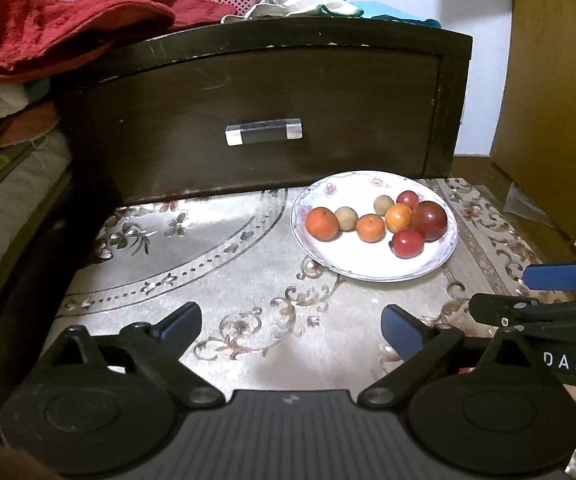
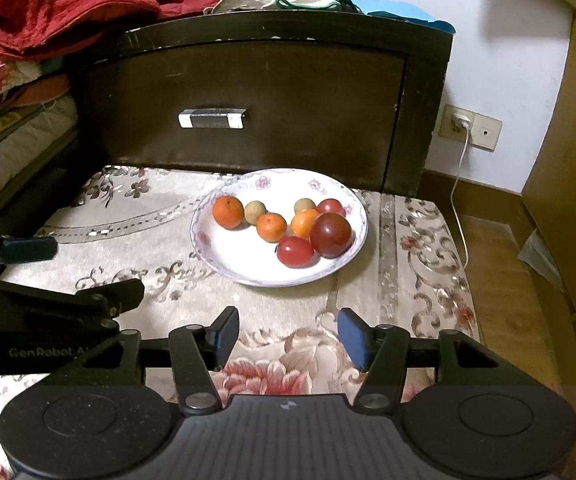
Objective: Organize fruits
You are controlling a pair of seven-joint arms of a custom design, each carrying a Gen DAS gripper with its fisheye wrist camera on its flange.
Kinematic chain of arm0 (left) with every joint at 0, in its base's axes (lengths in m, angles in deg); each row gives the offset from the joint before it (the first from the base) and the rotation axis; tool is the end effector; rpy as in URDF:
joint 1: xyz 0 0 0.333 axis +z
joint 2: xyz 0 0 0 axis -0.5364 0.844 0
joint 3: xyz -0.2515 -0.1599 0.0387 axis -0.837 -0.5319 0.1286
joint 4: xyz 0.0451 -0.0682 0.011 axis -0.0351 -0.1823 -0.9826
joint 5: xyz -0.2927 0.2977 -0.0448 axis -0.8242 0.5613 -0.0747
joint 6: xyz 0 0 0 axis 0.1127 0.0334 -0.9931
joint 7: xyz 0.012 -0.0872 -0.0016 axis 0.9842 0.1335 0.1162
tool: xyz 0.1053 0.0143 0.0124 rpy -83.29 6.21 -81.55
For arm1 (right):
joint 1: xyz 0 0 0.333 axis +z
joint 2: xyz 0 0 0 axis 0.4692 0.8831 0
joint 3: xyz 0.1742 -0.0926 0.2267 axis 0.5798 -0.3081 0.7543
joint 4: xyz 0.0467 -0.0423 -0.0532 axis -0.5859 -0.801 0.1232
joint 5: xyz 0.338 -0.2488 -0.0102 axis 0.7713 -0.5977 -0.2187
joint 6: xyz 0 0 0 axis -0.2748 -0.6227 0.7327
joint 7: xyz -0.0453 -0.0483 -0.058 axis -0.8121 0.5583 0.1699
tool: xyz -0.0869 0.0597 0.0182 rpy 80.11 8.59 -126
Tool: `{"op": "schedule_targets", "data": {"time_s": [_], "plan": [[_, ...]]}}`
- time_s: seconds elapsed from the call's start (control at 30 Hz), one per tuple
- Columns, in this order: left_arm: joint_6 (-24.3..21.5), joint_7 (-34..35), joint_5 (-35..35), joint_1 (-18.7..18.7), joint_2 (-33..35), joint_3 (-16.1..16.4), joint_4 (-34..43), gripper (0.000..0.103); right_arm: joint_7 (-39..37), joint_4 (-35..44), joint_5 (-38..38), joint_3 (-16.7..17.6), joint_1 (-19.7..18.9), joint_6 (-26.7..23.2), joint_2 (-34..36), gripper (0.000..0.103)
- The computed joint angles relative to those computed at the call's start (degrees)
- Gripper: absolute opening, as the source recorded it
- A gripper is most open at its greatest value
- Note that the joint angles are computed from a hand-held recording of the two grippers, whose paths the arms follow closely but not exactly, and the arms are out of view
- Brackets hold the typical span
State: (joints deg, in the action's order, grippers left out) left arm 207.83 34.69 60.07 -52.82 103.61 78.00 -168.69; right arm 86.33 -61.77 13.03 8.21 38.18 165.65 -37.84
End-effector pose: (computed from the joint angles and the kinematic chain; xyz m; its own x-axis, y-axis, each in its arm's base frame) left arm 0.6262 -0.3275 0.4057 -0.2260 -0.9741 -0.0117 -0.6454 0.1587 -0.7472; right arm 0.5996 0.1127 0.4201 0.0550 -0.9976 0.0431 -0.7150 -0.0695 -0.6957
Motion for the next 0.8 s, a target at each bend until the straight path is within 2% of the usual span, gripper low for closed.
{"op": "schedule_targets", "data": {"time_s": [0.2,0.4,0.53,0.8], "plan": [[-0.07,-4.42,4.11,-1.32,-2.24,1.15,-2.56,0.103,1.98,-2.32,-1.59,0.52,-0.63,0.09,-2.08,0.053],[0.14,-6.41,5.74,-0.3,-4.37,-0.2,-5.42,0.103,2.0,-4.57,0.35,2.04,-1.98,0.05,-4.03,0.053],[0.5,-6.74,5.5,0.45,-5.62,-1.13,-7.35,0.103,3.95,-5.98,-1.21,3.28,-3.03,-0.34,-5.4,0.053],[1.33,-11.85,10.53,0.62,-8.23,-1.34,-10.45,0.103,5.12,-8.62,-1.63,5.48,-4.95,-0.91,-8.0,0.054]]}}
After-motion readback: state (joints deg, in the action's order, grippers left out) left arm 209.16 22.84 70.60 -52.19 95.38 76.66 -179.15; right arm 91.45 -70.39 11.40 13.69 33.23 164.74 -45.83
